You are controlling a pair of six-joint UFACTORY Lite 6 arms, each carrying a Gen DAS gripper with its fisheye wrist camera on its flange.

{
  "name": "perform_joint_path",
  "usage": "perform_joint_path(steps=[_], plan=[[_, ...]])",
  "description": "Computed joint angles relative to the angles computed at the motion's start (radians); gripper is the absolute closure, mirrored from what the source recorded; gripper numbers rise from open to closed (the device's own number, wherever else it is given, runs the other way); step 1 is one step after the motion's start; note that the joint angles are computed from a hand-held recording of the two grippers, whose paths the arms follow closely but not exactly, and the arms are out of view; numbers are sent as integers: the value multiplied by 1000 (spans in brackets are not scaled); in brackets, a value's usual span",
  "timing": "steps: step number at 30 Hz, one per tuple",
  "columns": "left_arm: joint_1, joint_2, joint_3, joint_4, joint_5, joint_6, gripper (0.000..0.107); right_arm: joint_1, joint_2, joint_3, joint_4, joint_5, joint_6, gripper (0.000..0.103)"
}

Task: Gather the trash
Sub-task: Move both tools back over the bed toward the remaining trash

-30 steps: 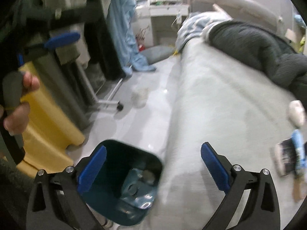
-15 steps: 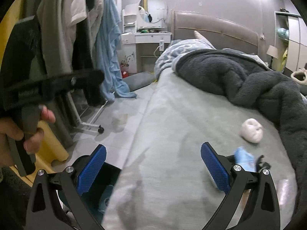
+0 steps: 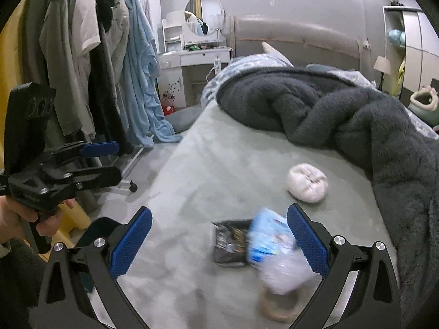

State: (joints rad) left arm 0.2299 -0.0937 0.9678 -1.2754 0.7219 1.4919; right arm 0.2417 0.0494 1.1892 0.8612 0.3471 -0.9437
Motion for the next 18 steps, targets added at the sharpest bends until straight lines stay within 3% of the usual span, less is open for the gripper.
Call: perform_joint_path(steps=[5,18], plan=[[-99,36,-4,11,-48,-4,10,-141,31,-14,153,94,-198,3],[-312,173,34,75,-149,-50,10,-263,96,-17,255,229,-318,3]])
